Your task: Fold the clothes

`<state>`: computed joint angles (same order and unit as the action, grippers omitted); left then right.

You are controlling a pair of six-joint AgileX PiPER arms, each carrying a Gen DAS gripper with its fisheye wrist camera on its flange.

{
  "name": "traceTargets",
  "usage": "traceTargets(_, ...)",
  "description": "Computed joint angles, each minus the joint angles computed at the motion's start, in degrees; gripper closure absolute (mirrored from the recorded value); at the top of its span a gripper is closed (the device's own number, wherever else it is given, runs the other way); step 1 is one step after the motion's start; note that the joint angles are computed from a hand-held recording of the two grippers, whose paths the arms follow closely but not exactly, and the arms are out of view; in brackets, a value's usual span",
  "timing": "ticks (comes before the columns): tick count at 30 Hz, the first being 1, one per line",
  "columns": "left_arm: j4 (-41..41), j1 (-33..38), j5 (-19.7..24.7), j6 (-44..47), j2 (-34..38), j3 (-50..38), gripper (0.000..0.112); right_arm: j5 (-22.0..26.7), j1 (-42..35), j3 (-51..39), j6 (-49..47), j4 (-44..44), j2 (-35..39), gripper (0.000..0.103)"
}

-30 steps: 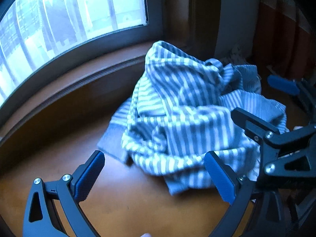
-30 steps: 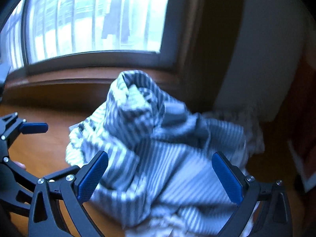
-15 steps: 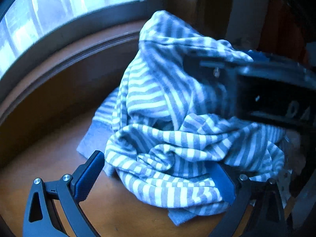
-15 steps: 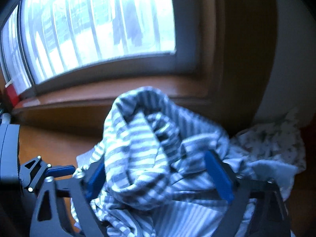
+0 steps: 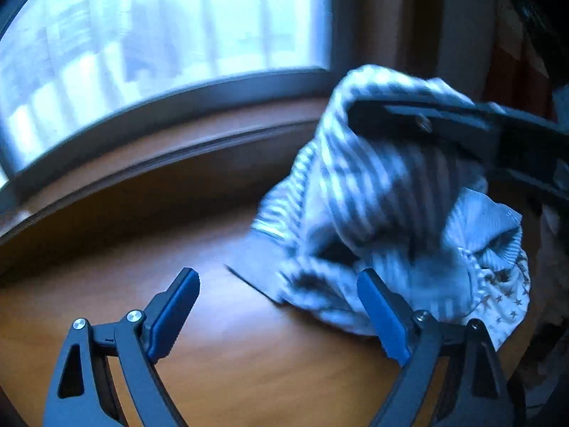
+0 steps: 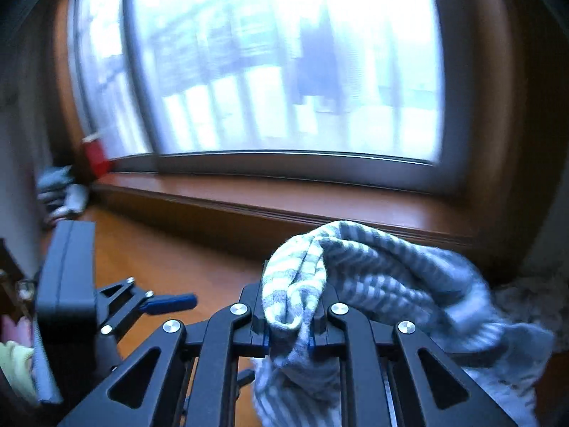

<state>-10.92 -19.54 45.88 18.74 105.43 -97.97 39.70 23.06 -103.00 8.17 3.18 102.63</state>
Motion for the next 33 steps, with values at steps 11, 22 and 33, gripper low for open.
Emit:
traceTargets(11,-7.38,20.62,1.25,10.52,-8.65,11.21,0.022,5.08,14.47,-16.94,10.5,0.5,15.83,0.084)
traceTargets(22,-19.91,28.47,10.27,32.57,-7.25,9.96,0.022,8.94,21.93,-10.7,41.38,-24.67,13.32,0.054)
traceTargets(33,-23.34,24.76,16.67,36.03,-2.89,3.14,0.022,11.8,13.28,-5.44,52.72,-28.52,8.64,0.043)
